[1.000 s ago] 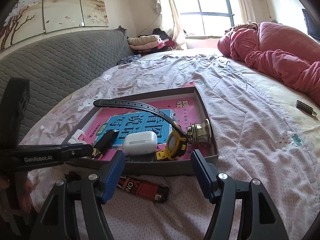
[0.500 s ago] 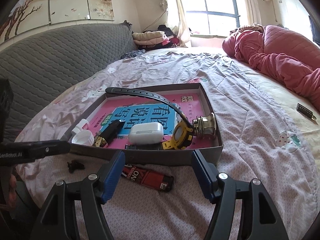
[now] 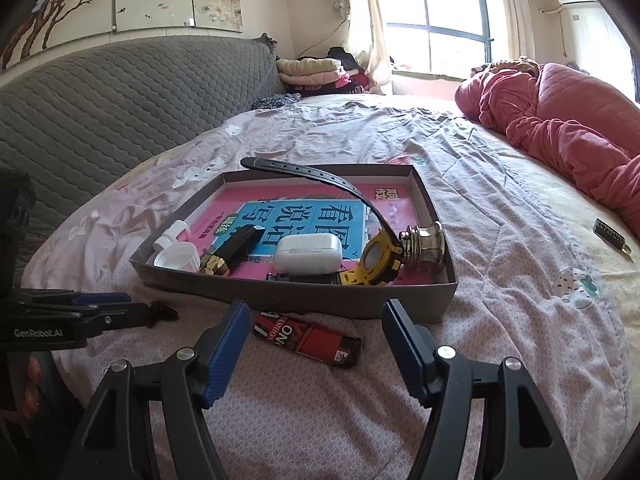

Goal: Organize rigid objects
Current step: 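Move the left tool to the black clip while the right tool approaches the red lighter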

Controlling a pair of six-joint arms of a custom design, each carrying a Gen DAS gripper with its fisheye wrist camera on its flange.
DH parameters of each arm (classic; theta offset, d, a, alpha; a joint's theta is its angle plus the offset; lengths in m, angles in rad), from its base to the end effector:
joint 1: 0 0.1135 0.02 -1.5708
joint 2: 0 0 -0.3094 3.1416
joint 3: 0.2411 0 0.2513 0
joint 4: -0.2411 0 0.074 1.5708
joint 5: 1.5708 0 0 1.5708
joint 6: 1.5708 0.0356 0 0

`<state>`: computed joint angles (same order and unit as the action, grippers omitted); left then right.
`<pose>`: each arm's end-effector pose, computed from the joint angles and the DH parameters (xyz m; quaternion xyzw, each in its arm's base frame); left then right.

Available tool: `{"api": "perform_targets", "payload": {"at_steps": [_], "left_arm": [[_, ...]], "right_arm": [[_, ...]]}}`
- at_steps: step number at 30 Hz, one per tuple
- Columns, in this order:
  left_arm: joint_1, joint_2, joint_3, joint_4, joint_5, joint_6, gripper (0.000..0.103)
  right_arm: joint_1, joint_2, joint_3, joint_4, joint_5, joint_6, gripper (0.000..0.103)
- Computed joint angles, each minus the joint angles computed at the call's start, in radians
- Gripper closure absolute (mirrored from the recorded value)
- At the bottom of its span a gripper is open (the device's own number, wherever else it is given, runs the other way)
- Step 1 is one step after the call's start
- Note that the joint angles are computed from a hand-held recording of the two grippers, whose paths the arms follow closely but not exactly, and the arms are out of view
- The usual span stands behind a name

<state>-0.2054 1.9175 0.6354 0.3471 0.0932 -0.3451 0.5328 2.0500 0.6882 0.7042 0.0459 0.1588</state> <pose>0.3098 -0.0679 0.0996 -0.0517 0.9476 -0.1274 0.2885 0.3098 0.1808 0.0948 -0.1569 0.8836 0.1300 0.4217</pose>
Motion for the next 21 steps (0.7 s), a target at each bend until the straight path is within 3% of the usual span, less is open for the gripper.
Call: {"api": "perform_targets", "payload": {"at_steps": [9,21], "left_arm": [[0.012,0.083,0.026,0.034,0.007,-0.03,0.056],[0.012,0.125,0.052,0.05,0.008,-0.009,0.056]], "right_arm": [[0.001,0.022,0.027,-0.029,-0.006,-0.007,0.035],[-0.009,0.101,0.141,-0.162,-0.023,-0.037,0.035]]}}
